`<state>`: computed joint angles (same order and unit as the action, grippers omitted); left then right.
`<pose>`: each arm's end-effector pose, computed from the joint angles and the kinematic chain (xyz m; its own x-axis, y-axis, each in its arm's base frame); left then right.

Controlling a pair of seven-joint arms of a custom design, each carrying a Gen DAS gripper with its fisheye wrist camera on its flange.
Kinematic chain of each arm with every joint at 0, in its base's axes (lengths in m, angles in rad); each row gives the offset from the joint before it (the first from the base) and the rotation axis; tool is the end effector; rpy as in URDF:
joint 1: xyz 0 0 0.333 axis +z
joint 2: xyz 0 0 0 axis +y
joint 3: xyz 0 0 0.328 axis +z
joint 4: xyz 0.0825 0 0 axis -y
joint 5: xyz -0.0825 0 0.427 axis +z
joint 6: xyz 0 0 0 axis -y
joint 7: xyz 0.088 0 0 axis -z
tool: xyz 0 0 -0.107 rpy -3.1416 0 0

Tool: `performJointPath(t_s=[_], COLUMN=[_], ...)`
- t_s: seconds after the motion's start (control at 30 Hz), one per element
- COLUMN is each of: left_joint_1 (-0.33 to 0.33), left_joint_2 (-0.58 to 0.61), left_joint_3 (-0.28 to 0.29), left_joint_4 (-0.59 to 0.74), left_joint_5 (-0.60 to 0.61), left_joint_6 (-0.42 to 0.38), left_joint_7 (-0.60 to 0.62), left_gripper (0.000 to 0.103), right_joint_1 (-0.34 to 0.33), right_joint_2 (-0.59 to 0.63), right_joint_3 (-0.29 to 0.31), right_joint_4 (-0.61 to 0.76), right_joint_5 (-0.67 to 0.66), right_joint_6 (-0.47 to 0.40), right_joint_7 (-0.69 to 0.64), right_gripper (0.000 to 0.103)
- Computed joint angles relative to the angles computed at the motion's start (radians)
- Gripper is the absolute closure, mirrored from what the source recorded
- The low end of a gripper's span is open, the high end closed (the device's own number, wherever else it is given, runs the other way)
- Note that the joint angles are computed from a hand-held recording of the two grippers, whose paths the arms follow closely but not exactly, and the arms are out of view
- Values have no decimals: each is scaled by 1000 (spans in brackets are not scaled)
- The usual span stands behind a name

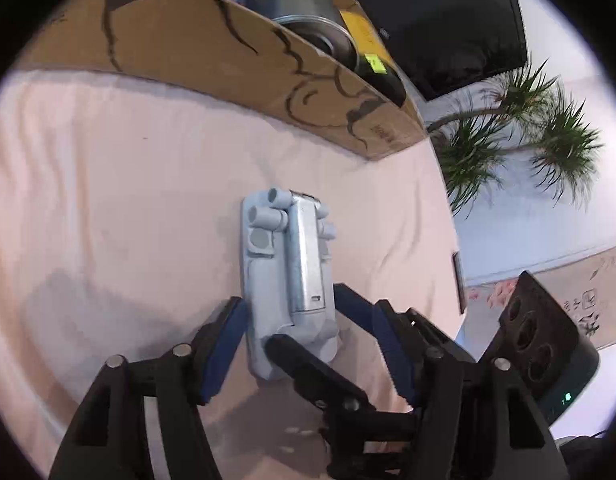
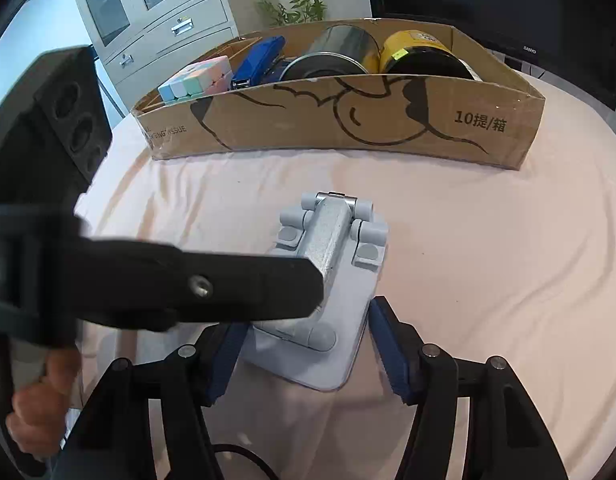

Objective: Organize rigid objects
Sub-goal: 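Lower the phone stand into the box beside the stapler and release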

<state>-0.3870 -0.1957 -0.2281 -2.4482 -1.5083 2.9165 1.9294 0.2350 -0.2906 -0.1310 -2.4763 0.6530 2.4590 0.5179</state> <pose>0.4433 -0.2380 0.3909 0.1763 -0.6518 0.7376 -0.8488 -0.4802 -0.2214 0.4926 0.0507 0.4113 0.6664 -0.7291 -0.1558 -0.6846 -0.5156 -0.5153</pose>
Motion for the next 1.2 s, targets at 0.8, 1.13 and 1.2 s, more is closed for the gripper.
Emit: performJointPath(t_s=[0.8,1.13,1.2], left_joint_1=[245,287,325], left_joint_2=[-110,82,59], left_joint_3=[174,223,177], left_joint_4=[82,191,169], left_joint_5=[793,455,610], left_joint_6=[-39,-177,-139], left_joint_7=[-384,-119,-229], left_gripper=[61,61,61], right_joint_1=[66,36,28], right_joint_2=[328,640,640], right_joint_3=[145,243,261], right_joint_4=[572,912,916], right_joint_5=[303,-44,-84], right_joint_6=[-221,-295,-302], right_joint_7=[-3,283,315], right_gripper=[44,44,45])
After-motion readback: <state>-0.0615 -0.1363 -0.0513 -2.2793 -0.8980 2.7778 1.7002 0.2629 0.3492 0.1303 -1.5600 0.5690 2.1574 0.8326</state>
